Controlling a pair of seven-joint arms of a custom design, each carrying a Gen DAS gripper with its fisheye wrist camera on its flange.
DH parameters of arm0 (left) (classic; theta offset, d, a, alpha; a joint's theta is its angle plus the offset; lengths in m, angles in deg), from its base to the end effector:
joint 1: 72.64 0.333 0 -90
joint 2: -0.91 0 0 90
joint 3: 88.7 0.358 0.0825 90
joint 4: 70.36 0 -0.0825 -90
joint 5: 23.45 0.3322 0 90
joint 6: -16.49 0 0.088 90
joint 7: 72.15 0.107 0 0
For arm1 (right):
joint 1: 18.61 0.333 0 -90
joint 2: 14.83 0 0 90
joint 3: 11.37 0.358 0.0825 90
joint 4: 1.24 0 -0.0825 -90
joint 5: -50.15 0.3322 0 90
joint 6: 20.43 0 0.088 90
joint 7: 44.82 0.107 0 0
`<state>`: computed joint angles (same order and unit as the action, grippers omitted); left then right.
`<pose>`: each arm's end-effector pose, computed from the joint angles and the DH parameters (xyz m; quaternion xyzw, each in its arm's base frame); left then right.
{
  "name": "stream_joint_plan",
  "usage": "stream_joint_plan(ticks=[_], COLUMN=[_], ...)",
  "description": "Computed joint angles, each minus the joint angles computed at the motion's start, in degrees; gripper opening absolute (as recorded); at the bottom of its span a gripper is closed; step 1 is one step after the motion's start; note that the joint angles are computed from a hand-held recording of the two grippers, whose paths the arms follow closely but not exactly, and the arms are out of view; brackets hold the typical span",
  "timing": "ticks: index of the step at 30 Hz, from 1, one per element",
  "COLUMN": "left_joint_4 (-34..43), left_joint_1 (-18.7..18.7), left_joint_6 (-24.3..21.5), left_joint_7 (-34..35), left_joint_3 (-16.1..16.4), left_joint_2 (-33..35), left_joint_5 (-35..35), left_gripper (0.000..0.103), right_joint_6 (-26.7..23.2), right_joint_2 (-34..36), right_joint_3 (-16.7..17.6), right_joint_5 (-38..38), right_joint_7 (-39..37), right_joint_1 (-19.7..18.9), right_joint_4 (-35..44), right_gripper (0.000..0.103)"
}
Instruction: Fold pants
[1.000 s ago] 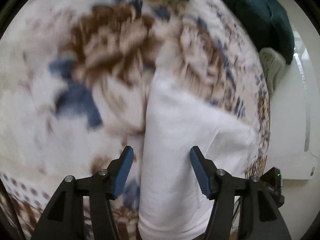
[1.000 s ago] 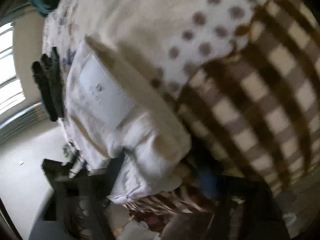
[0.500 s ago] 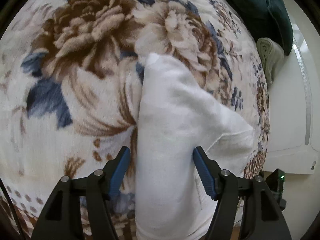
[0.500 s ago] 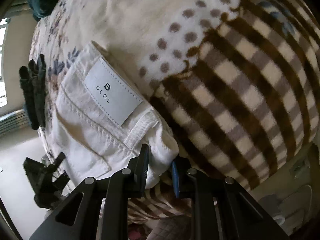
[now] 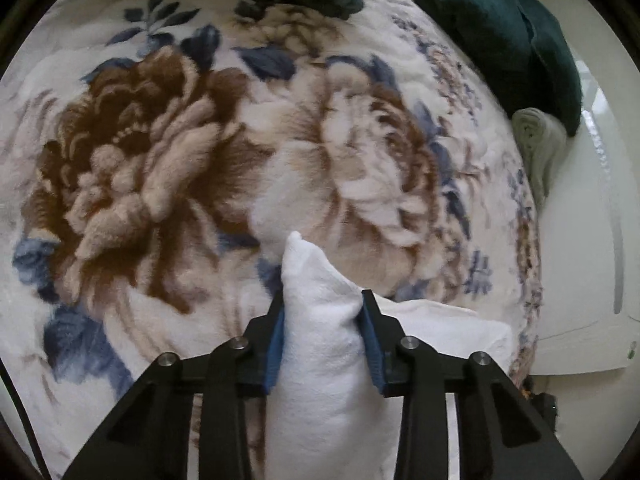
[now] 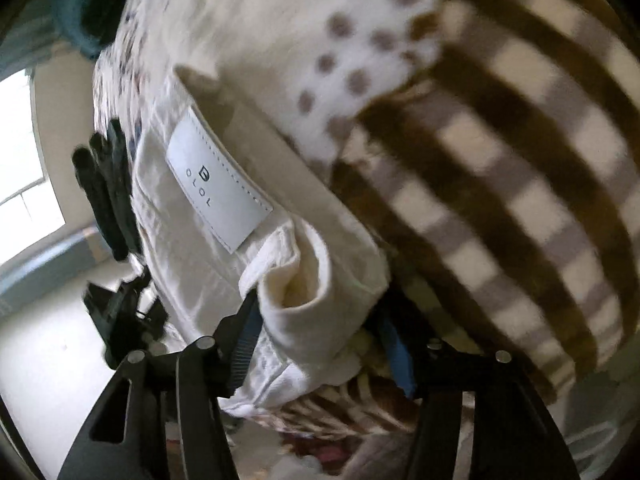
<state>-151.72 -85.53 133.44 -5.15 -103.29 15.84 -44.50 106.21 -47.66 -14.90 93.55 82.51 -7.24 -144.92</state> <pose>0.5607 -0.2855 0.6436 0.6968 -0.6633 0.2383 0.1331 0.3265 0.0635 0.5673 -0.3097 0.8794 0.2676 0.2430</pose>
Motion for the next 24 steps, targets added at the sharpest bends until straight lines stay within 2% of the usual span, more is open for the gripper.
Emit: stream_joint_plan(ticks=[1,2,3,4,8,11,13,15,17,20,21,22,23,24], left_joint_4=[0.2,0.2,-0.3,-0.1,5.6,5.7,5.2,5.8,6.6,6.2,6.3,6.7,6.9,7.2], left_joint_1=[0.0,0.2,0.6,1.1,1.1,2.4,2.7,2.3,1.8,1.4,1.2,0.9,0.7,0.4], left_joint_6=[-0.6,-1.2,-1.3,-2.1,-6.5,-6.5,-6.3,-6.9,-7.6,-7.0,-7.1,-7.1,-7.2,-7.5], left_joint_7=[-0.6,-1.3,-1.5,-1.8,-1.8,-1.5,-1.2,-0.9,-1.0,-1.3,-1.4,-1.5,-1.4,-1.4], left_joint_3=[0.1,0.4,0.4,0.4,0.1,-0.4,-0.4,-0.4,-0.4,-0.5,-0.5,-0.5,-0.5,-0.4], left_joint_2=[0.5,0.9,1.0,1.6,3.5,2.4,2.0,2.5,3.5,4.3,4.4,4.8,4.8,4.9], left_joint_5=[0.1,0.2,-0.6,-1.6,-0.2,-4.4,-5.8,-4.9,-4.3,-4.5,-4.0,-3.4,-2.6,-1.7], left_gripper=[0.03,0.029,0.029,0.028,0.029,0.039,0.046,0.049,0.049,0.049,0.049,0.049,0.049,0.049], right_joint_6=[0.0,-2.6,-5.7,-7.2,-8.3,-7.8,-5.6,-3.6,-0.4,0.2,0.3,0.5,0.6,-1.7], right_joint_2=[0.9,1.5,2.3,3.2,2.7,-1.4,-5.3,-8.4,-9.4,-6.1,-4.1,-2.2,-1.5,-0.3], right_joint_3=[0.7,2.0,2.8,2.9,-0.1,-1.4,-1.0,-0.6,-0.4,0.0,0.4,1.3,2.0,2.3], right_joint_5=[-2.1,-8.0,-13.4,-15.3,-10.8,-7.3,-4.8,-1.6,3.8,7.9,8.6,8.2,7.8,5.1], right_joint_7=[-0.4,1.8,3.2,3.8,4.4,5.0,6.9,8.2,6.9,3.0,1.4,1.0,0.6,1.1], right_joint_1=[-0.1,-1.6,-2.7,-2.8,-2.6,-3.7,-4.5,-4.1,-1.6,2.6,3.8,4.1,4.4,4.6], right_joint_4=[1.2,3.5,6.0,7.4,6.6,4.1,1.5,-1.2,-3.5,-3.9,-3.3,-2.3,-1.7,0.2], right_gripper=[0.044,0.035,0.035,0.035,0.039,0.052,0.066,0.07,0.07,0.07,0.066,0.055,0.04,0.035])
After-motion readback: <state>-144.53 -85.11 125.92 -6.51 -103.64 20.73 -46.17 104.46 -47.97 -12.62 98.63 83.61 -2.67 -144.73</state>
